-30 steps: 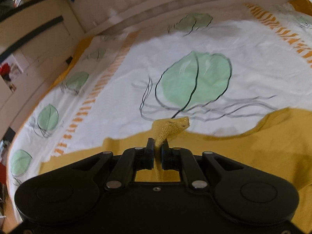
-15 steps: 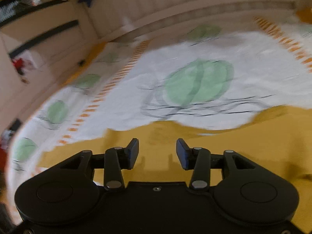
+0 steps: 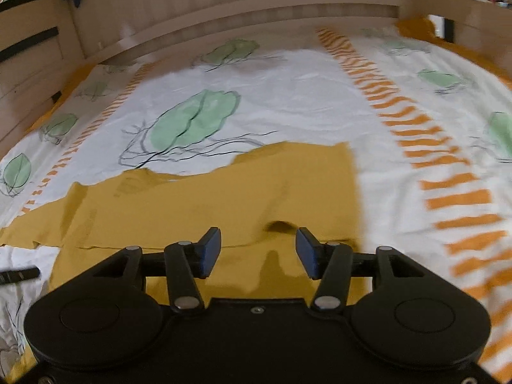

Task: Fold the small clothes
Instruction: 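Lift the cuff with the right tool and lay the sleeve across the sweater back, then open the right tool to release the sleeve while the left tool grasps the other cuff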

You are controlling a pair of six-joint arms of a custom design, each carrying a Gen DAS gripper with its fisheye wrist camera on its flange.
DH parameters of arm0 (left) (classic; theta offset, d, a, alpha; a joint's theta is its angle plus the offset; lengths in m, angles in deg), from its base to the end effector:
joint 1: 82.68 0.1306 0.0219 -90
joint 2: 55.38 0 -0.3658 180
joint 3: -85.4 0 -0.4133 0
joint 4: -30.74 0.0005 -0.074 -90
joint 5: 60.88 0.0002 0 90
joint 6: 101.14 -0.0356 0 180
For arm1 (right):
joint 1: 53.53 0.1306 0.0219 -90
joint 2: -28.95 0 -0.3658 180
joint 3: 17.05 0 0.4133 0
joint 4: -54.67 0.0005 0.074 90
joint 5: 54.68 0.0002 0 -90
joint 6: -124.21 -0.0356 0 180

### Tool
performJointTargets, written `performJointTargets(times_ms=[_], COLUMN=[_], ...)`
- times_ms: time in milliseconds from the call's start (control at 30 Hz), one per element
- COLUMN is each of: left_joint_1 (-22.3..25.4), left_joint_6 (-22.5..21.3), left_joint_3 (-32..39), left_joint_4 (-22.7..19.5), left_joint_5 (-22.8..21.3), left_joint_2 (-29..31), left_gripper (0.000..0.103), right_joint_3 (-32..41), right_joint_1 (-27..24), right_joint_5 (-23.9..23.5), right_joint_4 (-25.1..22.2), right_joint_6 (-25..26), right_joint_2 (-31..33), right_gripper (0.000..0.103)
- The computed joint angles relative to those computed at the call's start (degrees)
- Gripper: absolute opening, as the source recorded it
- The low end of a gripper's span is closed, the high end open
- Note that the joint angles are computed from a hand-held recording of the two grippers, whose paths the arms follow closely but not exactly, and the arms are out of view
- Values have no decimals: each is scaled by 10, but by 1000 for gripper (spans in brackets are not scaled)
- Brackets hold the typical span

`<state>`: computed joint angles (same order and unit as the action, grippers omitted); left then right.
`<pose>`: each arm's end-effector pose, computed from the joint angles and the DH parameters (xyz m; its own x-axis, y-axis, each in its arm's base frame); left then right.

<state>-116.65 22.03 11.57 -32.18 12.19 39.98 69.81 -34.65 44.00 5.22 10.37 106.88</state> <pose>0.4436 -0.2870 0.4869 -0.7592 -0.1196 -0.6398 -0.0348 0.9890 -0.1436 0.4150 0.1357 0.4814 -0.6477 0.2008 -0.7350 0.0552 0.9745 0.2176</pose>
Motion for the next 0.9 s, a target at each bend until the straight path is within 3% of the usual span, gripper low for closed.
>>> performJointTargets(times_ms=[267, 500, 600, 700, 800, 900], left_joint_1=[10, 18, 15, 13, 13, 15], left_joint_6=[-40, -56, -50, -47, -36, -16], left_joint_3=[106, 173, 181, 172, 165, 162], left_joint_4=[-49, -73, -81, -78, -71, -64], left_joint_5=[-14, -69, -65, -44, -24, -3], left_joint_2=[17, 45, 64, 78, 96, 117], left_gripper=[59, 59, 59, 59, 59, 58], right_joint_3=[6, 2, -32, -62, -94, -104], right_joint_1=[1, 26, 43, 55, 50, 35], right_joint_5=[7, 28, 101, 169, 174, 150], right_joint_4=[-7, 78, 146, 174, 185, 167], right_joint_6=[-12, -27, 7, 54, 58, 20], right_joint_2=[-36, -23, -19, -11, -15, -16], right_gripper=[63, 71, 71, 71, 71, 71])
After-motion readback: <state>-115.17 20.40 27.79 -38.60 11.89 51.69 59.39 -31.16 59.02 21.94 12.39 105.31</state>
